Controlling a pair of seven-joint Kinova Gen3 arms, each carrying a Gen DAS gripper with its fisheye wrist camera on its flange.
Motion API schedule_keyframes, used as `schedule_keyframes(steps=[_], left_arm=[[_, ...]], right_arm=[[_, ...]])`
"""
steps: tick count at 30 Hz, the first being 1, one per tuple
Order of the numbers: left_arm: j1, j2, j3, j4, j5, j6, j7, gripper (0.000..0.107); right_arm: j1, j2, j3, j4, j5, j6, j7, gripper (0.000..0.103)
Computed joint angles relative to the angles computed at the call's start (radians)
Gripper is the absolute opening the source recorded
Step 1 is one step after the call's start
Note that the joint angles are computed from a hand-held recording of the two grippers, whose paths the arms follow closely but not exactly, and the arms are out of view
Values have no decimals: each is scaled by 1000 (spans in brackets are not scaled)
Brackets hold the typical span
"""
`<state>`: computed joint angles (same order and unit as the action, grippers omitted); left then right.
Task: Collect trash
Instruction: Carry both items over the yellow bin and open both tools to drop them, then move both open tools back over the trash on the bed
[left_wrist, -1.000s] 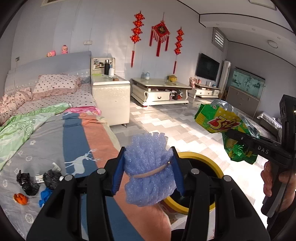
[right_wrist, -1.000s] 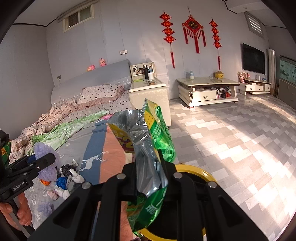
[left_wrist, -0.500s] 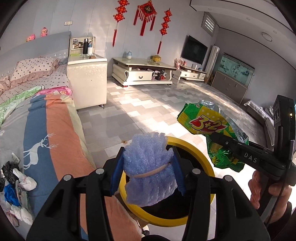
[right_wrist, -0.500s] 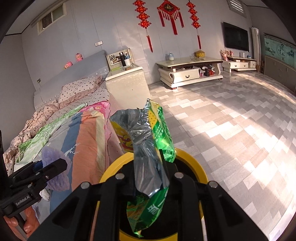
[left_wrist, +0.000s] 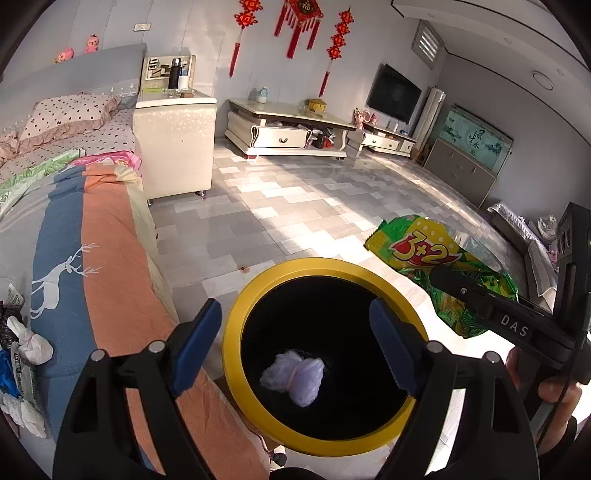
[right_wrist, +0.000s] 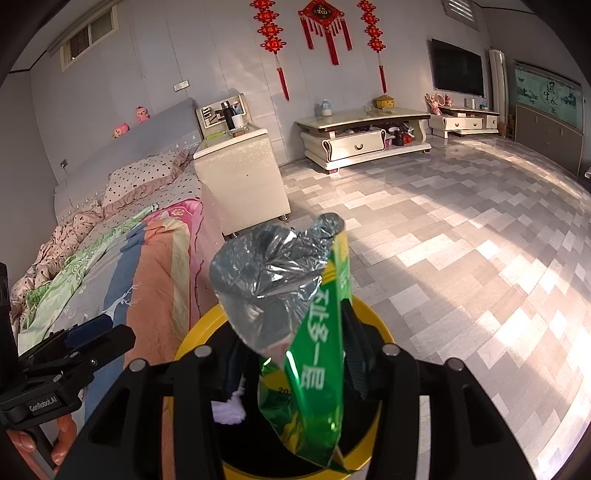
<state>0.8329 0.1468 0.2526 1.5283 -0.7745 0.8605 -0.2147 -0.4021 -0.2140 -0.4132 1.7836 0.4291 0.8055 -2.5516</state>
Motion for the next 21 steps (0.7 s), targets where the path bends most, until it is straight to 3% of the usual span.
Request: schedule_keyframes(steps=[5,12,21], left_arm=[[-5,-19,1,12,-11,18,19,88],[-4,-79,38,83,-106,94,122,90],[-74,-221,155,173,-153,241,208,91]], right_arm=[[2,2,-8,-7,7,14,-22,65],[-11,-8,-40,-13,42,35,-68,67],[-50,5,-103,-57,86,57,-107,68]])
